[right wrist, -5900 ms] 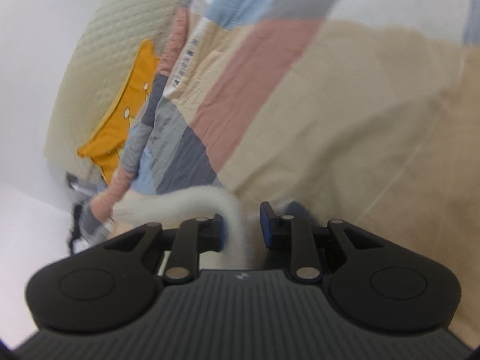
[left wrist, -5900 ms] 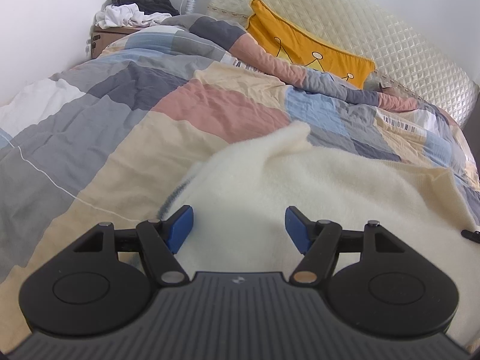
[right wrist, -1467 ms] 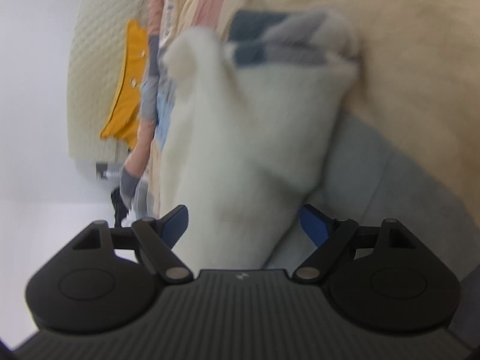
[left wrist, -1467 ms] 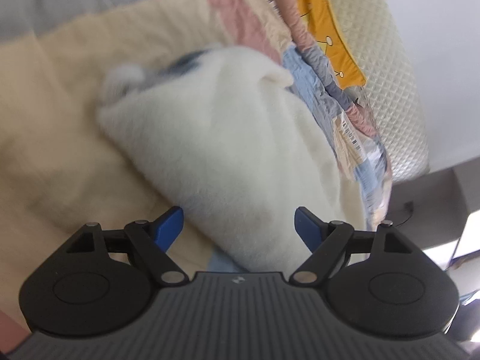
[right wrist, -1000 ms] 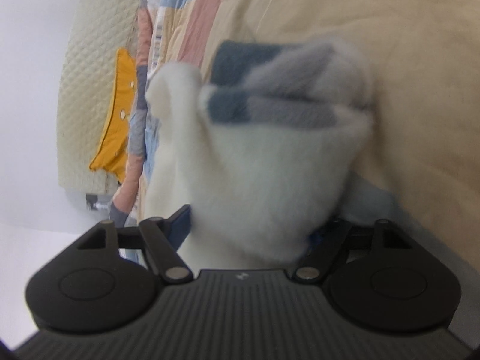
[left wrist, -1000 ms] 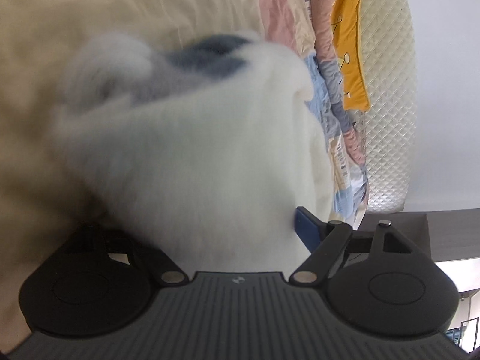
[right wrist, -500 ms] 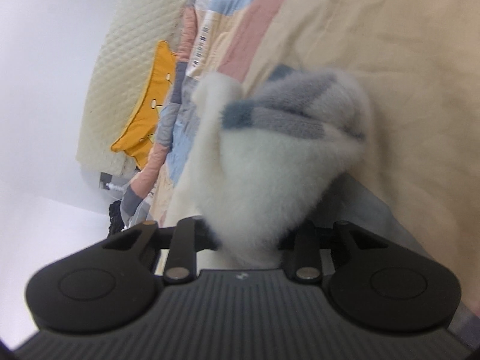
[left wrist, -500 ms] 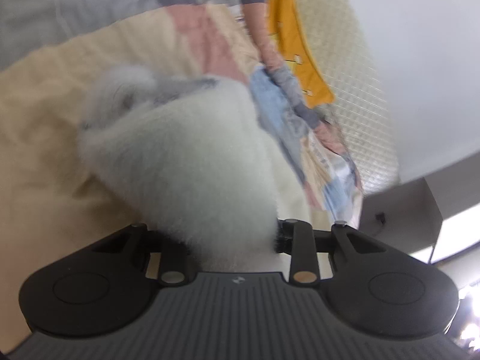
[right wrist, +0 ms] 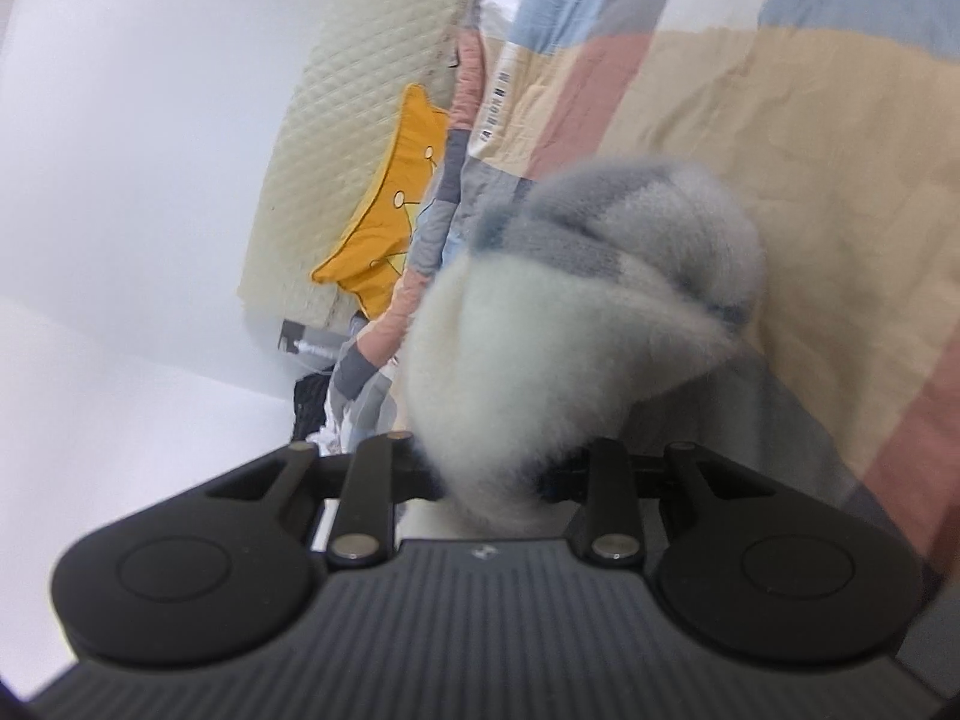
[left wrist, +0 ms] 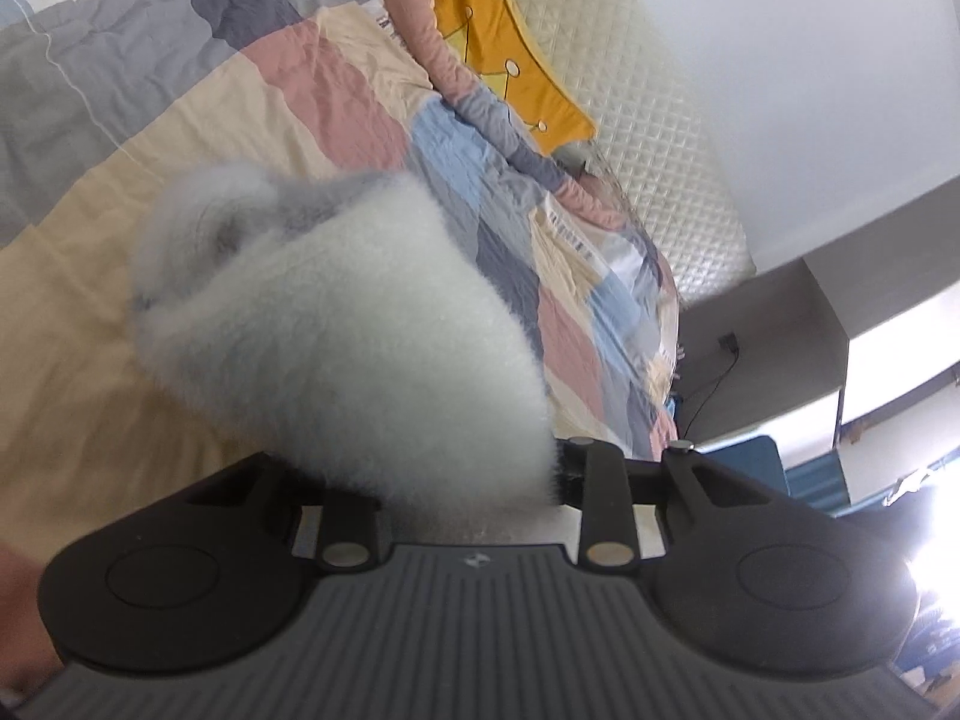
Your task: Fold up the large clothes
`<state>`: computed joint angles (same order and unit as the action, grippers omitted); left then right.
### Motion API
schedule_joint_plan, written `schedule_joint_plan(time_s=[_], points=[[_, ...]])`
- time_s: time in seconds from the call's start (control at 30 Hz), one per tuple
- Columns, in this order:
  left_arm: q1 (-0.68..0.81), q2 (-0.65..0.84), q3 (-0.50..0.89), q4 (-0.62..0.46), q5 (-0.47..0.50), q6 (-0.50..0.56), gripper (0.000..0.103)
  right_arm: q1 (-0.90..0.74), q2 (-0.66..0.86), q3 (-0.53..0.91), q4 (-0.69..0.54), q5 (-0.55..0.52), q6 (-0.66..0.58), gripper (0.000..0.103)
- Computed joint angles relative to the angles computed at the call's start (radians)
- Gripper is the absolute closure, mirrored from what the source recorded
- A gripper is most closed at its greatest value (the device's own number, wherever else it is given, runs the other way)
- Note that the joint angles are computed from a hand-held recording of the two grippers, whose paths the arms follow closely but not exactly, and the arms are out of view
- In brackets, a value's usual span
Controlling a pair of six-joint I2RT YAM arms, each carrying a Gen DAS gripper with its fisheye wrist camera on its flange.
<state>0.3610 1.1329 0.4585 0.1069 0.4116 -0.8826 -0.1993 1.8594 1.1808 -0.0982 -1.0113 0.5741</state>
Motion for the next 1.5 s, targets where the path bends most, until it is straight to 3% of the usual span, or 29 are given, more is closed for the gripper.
schedule_joint_plan(time_s=[0.2,0.4,0.6,0.77,0.97,1.1,1.23,1.3,1.37,1.5], points=[[0.004,0.025,-0.054,0.008,0.025,-0.002,0.066,-0.012,0.02,-0.014,-0.068,0.021,-0.1,0.071],[0.033,0.049,-0.088,0.083,0.065,-0.067,0.058,-0.015,0.039,0.003,-0.09,0.009,-0.098,0.07],[0.025,0.087,-0.073,0.187,0.057,-0.114,0.04,-0.004,0.068,0.035,-0.024,-0.028,-0.021,0.061],[0.05,0.204,-0.003,0.295,0.087,-0.19,0.035,0.03,0.135,0.124,0.048,-0.043,0.092,0.044],[0.057,0.393,0.163,0.363,0.072,-0.212,0.032,0.095,0.272,0.341,0.031,0.018,0.168,0.043],[0.04,0.56,0.305,0.37,0.019,-0.155,0.031,0.139,0.406,0.521,0.002,0.078,0.212,0.043],[0.012,0.723,0.468,0.308,-0.039,-0.009,0.03,0.179,0.545,0.728,-0.138,0.167,0.108,0.044],[-0.023,0.783,0.546,0.229,-0.149,0.106,0.03,0.194,0.6,0.808,-0.192,0.213,0.055,0.045],[-0.061,0.839,0.59,0.21,-0.274,0.206,0.03,0.208,0.623,0.83,-0.171,0.253,0.004,0.047],[-0.11,0.93,0.658,0.199,-0.433,0.35,0.03,0.266,0.636,0.902,-0.235,0.437,-0.254,0.046]])
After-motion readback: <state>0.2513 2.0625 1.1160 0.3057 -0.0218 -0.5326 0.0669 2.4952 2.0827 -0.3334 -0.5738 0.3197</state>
